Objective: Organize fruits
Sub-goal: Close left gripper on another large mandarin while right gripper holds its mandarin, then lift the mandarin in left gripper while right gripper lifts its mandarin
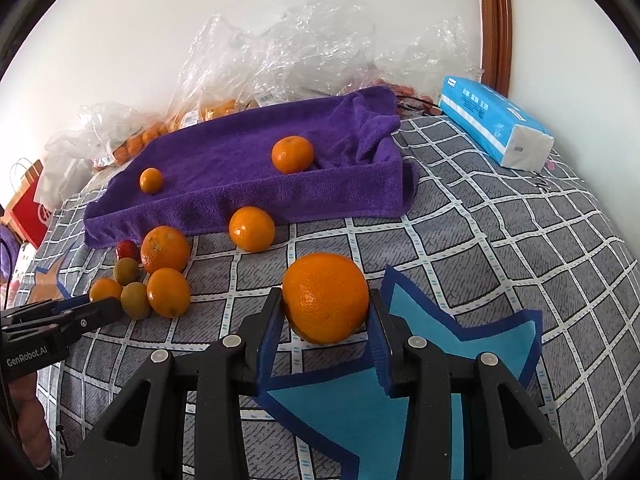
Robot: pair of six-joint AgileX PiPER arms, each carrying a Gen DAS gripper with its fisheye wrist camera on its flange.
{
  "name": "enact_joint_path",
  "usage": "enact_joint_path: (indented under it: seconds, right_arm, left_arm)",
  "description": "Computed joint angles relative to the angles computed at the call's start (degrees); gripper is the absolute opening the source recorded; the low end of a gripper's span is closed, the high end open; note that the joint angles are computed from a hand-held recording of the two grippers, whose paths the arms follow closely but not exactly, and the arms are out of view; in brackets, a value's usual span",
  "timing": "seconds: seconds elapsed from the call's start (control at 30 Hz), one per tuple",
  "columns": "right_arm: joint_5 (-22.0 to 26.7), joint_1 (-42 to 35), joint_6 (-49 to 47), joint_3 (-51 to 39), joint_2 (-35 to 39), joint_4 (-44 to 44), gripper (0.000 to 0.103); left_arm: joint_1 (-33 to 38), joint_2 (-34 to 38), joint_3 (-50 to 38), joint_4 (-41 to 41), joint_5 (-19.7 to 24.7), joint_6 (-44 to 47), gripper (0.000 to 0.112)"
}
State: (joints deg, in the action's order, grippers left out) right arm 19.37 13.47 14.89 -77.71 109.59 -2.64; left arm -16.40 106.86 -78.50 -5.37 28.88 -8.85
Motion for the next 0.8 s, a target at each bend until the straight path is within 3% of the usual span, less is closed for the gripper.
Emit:
enact_joint_path:
  seconds: [0.13,0.33,0.67,0.8]
  right_arm:
    - [-0.37,-0.18,-1.25,0.28,-0.19,1.45,0.04]
    - [-0.57,-0.14,-0.65,0.56,-0.38,1.24,0.04]
    - [-0.39,-0.23,-0.44,0.45,-0.27,1.2,0.04]
    - [-0.26,-0.11,0.12,0.34,-0.22,0.5,0.04]
  left_arm:
    - [-1.69,-0.83,1.74,6.75,-2.05,-5.82,0.032]
    - [-1.18,-2.94,3.83,6.33,-2.24,-6.09,0.032]
    - [6.51,-5.66,7.22,-14.3,-0.94,9.34,0.032]
    - [6.58,-6.67,7.91,-12.25,-1.36,7.2,0.032]
